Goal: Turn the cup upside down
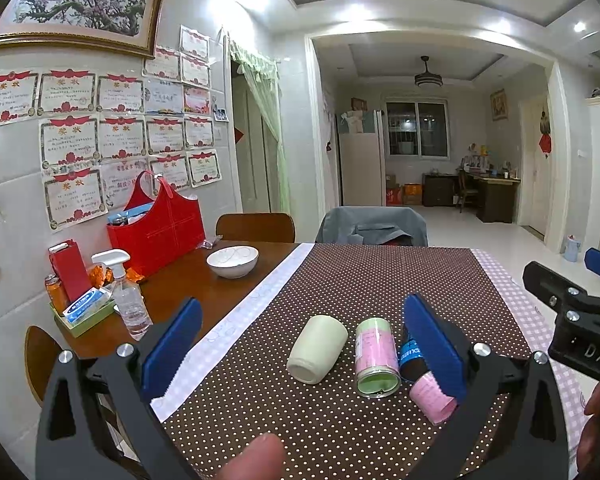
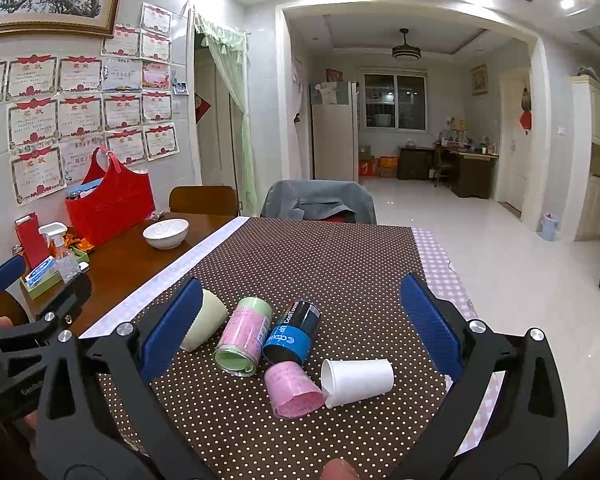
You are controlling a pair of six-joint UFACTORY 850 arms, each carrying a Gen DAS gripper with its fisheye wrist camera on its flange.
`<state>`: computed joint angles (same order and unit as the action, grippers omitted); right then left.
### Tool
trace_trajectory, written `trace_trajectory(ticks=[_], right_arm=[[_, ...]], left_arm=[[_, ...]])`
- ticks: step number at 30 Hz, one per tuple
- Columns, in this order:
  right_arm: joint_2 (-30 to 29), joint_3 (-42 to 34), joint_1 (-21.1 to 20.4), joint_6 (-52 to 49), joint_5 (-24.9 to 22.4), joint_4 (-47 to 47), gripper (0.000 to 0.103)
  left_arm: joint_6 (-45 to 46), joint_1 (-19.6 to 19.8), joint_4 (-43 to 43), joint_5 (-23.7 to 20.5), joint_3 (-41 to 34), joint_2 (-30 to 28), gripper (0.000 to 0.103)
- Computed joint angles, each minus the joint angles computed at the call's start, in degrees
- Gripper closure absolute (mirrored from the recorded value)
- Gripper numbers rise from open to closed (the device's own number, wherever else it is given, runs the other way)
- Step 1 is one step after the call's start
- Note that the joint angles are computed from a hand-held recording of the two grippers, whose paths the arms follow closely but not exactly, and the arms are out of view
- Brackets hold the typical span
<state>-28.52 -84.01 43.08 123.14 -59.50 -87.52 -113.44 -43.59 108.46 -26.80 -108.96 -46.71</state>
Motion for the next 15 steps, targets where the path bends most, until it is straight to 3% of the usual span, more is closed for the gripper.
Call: trace_trajectory(ticks=[9,15], right_arm=[[-0.6,-0.7,-0.9,-1.3,1.4,0.6,0.006],[-1.9,-1.9,-2.0,-3.1,3.3,1.9,0.006]], left_arm=[[9.3,1.0,-9.8,3.1,-4.1,-2.2,0.004],[24.0,2.0,-23.4,3.5,-11.1,-6.6,0.004]])
